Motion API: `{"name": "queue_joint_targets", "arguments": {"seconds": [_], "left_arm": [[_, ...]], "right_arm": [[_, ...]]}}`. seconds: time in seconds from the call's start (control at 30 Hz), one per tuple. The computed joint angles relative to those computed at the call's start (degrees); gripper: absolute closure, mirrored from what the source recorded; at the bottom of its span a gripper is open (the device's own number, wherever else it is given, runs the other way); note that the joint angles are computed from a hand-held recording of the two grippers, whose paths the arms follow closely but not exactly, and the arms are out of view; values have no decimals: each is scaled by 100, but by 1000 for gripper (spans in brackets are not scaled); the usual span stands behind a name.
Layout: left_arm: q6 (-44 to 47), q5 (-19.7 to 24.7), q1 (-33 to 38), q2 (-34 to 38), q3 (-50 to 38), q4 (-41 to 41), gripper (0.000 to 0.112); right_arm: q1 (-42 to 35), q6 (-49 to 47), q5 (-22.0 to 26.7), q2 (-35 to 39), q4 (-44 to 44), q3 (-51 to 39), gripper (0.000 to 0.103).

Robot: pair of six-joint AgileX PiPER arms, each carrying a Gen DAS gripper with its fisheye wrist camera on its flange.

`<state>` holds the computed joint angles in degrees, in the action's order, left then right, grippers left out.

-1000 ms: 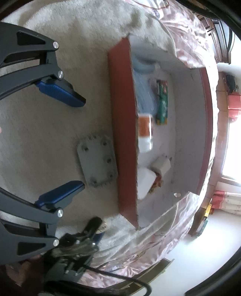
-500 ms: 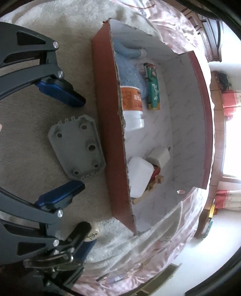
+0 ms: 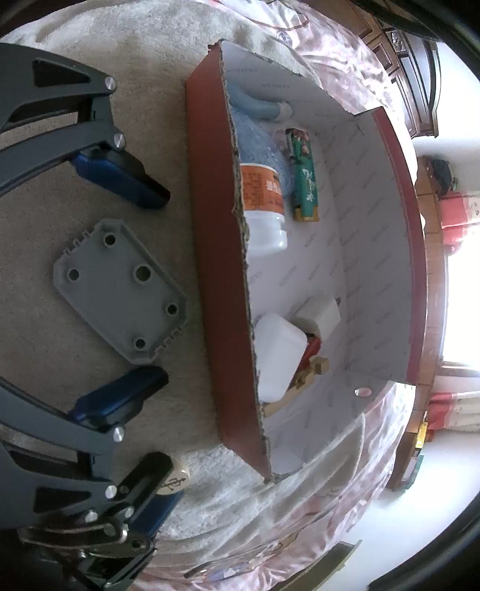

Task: Organize rigid objects
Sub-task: 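Close the left tool on the grey plate while the right tool holds the chess piece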

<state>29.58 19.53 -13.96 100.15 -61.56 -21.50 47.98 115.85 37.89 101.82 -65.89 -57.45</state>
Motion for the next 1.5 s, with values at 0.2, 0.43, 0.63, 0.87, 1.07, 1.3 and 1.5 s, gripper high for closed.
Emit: {"name": "queue_joint_targets", "arguments": {"seconds": [0.2,0.43,0.63,0.87,1.07,1.3,1.5], "left_arm": [[742,-62,118,-110,134,-639,44],[1606,325,429,-162,83,-1382,62],[1710,740,553,-88,-126,-1418,58],[1904,1497,772,-75,-407,-1432,48],[2693,1285,898,-268,-179,-1350,30],[3065,1806,1085,-65,-293,-1527,30],[3218,1195,957,-286,158,-1593,44]], "right_arm": [[-2,98,-43,-14,-71,35,70],[11,17,18,-1,-12,10,70],[16,-18,43,13,12,-12,70],[14,129,-29,-8,-86,34,70],[-1,154,-52,-16,-108,47,70],[-5,102,-35,-11,-71,27,70],[2,73,-9,-8,-49,21,70]]}}
